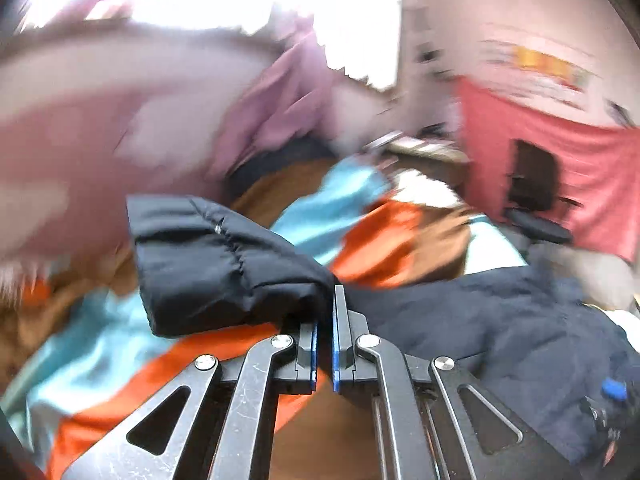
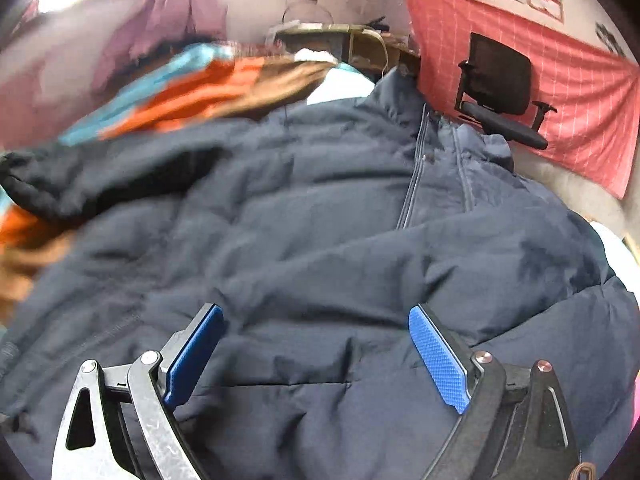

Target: Fold large clothes

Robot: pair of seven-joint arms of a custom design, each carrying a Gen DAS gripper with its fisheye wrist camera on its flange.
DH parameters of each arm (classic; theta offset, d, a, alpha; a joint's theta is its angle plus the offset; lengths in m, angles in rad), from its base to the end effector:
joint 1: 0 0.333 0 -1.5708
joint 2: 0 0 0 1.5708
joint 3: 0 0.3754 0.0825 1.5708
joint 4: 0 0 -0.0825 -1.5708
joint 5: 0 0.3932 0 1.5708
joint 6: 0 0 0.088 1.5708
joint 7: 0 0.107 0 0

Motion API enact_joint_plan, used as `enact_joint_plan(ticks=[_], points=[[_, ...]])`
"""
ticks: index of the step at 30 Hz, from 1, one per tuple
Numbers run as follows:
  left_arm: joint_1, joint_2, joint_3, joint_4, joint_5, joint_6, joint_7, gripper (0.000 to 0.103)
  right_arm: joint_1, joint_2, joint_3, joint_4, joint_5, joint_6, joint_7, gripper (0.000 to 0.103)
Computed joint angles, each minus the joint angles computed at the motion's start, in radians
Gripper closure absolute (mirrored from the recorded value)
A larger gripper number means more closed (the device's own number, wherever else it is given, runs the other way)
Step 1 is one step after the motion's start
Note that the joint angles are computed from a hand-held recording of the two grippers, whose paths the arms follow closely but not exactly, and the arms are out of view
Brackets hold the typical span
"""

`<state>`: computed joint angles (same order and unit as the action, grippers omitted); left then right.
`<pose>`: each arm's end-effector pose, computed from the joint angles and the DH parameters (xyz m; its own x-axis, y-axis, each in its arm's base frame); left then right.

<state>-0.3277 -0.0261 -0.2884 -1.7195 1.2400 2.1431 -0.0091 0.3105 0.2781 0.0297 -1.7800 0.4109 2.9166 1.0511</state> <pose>0.5134 -0.3179 0.7141 0.4049 -0.9112 0.0756 -0.2752 -0.2003 -0.9403 0.6732 0.2093 0.5521 0.4643 -0.8853 0.0259 -0.5545 -0.3133 -0.7710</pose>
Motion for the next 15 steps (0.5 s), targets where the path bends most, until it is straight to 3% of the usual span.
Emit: enact_joint_plan(ticks=[2, 8, 15], points=[[-0.019, 0.034, -0.015, 0.067, 0.073, 0.056, 0.047, 0.1, -0.051, -0.024, 0.05, 0.001, 0.102, -0.005, -0.055, 0.009], [-0.122, 0.184, -0.012, 0.289, 0.197, 0.202, 0.19, 0.1, -0.083, -0.079, 0.028, 0.012, 0.171, -0.055, -0.043, 0.009], [-0.216, 0.438, -0.012, 0.589, 0.047, 0.362, 0.433, 0.1, -0.168, -0.164, 0.004, -0.013, 0.344, -0.145, -0.06, 0.009]])
